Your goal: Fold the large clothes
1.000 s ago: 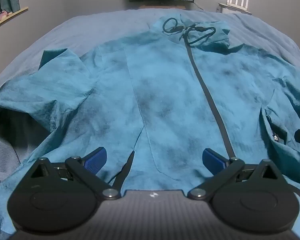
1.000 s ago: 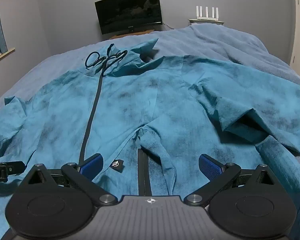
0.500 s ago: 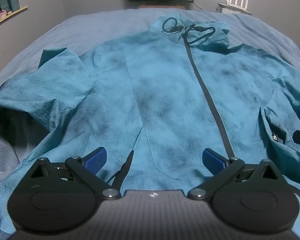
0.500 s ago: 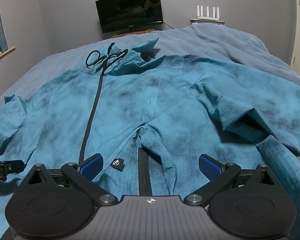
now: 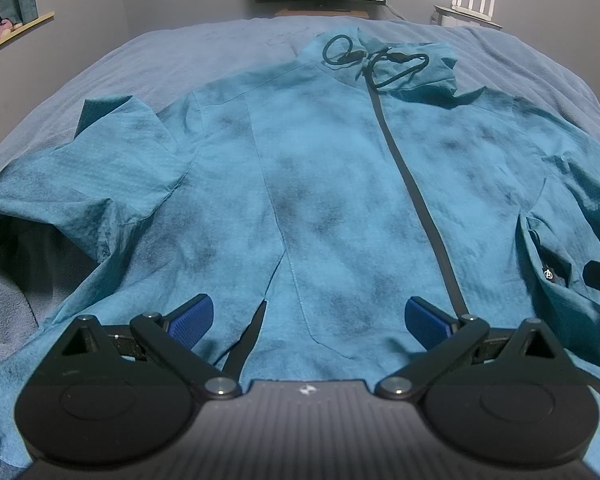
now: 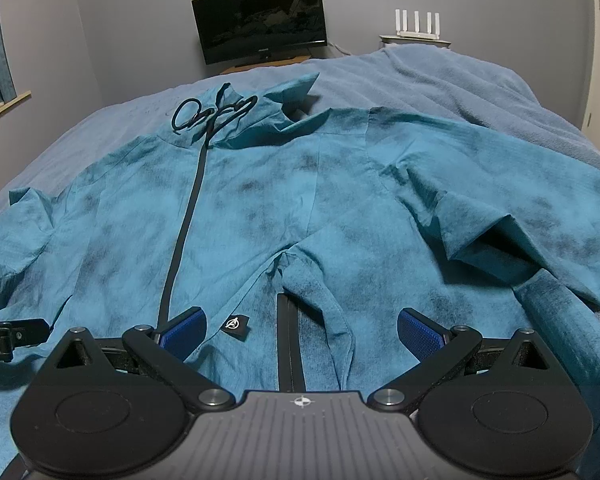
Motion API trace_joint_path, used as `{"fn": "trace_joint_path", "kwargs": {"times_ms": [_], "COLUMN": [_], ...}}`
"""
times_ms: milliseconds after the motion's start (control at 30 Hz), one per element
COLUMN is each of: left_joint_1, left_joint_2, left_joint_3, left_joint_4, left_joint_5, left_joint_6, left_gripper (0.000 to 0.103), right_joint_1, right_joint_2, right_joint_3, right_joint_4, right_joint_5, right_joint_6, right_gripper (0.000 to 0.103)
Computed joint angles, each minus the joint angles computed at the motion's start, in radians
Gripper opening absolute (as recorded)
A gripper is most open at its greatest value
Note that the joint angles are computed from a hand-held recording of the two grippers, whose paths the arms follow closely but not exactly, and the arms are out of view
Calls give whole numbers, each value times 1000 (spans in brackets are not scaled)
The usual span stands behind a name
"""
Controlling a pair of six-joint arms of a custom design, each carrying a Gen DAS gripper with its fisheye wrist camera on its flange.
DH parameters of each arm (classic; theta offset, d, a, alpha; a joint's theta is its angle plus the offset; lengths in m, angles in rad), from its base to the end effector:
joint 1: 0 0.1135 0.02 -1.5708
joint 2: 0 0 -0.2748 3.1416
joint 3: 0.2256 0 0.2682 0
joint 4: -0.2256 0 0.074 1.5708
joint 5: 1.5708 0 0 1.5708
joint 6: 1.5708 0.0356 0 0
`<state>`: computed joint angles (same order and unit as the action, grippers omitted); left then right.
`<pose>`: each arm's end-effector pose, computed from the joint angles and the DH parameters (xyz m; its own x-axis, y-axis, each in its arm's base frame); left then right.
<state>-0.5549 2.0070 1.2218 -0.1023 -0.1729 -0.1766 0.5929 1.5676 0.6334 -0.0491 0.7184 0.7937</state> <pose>0.3706 -0.2225 0.1356 -0.7238 0.2451 -0.6450 0.3043 0.9524 0.0204 0.2442 0.1363 0.1299 -0.5682 0.2644 -0.7792 0.4093 0.9123 0.0110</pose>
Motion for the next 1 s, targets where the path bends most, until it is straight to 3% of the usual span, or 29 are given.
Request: {"fn": "trace_joint_path", "kwargs": {"times_ms": [1000], "left_joint_1": [3], "left_joint_2": [1], "left_joint_3": [1], "left_joint_4": [-2], "left_joint_5": [4], "left_joint_6": [2], "left_gripper": [103], "right_joint_1": [-2], "right_joint_2": [43], "right_joint_3": [-9], "right_joint_4": [44], "right_joint_5": [-10], "right_joint_6": [6], "right_gripper": [103]}}
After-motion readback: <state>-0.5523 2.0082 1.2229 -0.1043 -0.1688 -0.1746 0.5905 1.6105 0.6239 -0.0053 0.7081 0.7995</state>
